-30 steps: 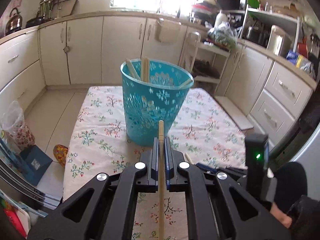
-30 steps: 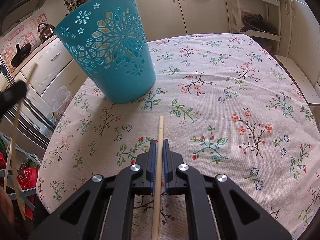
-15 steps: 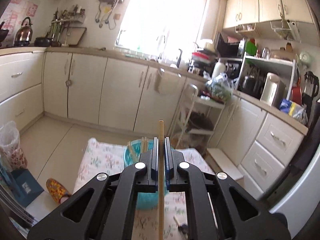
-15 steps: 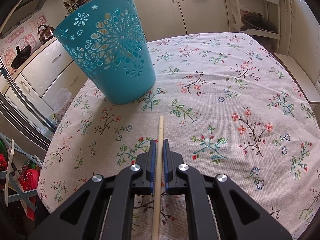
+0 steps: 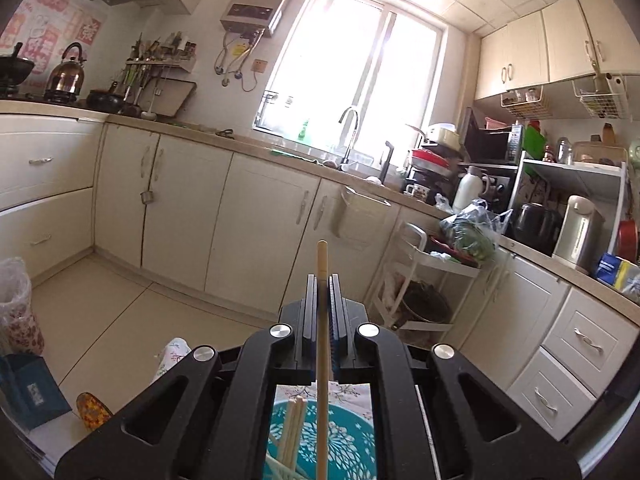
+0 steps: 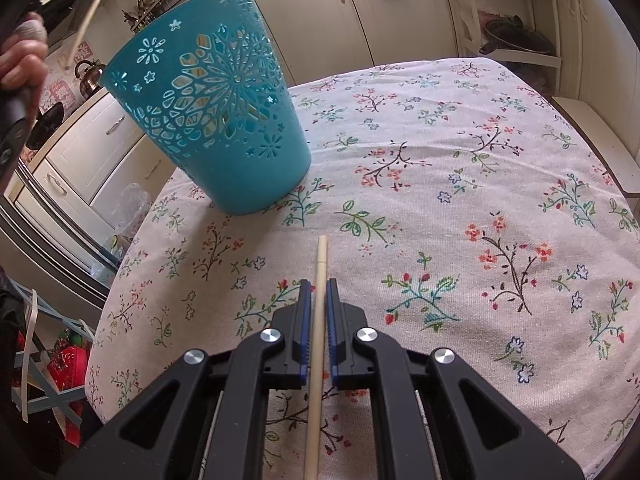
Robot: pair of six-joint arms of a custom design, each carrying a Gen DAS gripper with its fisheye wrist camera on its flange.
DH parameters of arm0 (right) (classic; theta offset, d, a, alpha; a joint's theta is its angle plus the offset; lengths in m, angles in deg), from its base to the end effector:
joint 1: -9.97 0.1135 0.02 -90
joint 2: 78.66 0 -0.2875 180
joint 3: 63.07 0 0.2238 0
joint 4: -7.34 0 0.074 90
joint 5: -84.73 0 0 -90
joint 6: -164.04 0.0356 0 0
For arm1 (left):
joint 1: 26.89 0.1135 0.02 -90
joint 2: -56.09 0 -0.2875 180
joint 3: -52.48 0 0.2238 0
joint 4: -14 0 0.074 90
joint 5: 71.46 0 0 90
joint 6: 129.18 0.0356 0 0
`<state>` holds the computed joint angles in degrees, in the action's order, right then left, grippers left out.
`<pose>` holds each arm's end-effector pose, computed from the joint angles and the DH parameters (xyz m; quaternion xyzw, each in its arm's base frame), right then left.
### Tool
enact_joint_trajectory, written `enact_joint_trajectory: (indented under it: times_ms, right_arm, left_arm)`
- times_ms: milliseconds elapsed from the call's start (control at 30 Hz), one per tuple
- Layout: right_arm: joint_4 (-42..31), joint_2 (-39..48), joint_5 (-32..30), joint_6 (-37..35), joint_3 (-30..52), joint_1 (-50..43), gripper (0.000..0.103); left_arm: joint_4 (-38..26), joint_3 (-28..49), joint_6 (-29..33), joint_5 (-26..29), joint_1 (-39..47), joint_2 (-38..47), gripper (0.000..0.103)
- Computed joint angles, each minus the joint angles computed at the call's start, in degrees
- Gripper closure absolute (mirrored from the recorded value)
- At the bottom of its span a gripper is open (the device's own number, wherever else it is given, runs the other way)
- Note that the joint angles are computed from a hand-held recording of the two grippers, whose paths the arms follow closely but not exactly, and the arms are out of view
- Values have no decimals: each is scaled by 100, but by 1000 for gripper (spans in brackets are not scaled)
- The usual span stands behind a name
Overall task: Organize utensils
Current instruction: 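Lift the stick with the left tool over the teal cup and open it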
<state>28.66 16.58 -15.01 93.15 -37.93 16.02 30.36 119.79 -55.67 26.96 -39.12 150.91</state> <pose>0.1926 0.0265 0.1073 0.0764 0.9300 0.1539 0.3250 0.3408 -0.0792 0.2755 0.0180 0.7716 -0.2120 0.5995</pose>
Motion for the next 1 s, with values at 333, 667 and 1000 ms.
enact_joint_trajectory:
  times_ms: [333, 667, 1000]
  right_arm:
    - [75, 23, -53, 21, -39, -23, 95]
    - [75, 26, -68, 18, -37, -40, 95]
    - [-22, 26, -59, -34, 18, -22, 95]
  left_arm:
    - [601, -73, -138, -294, 50, 524, 98]
    - [645, -76, -154, -329, 20, 518, 98]
    - [35, -388, 497, -194, -127, 250, 97]
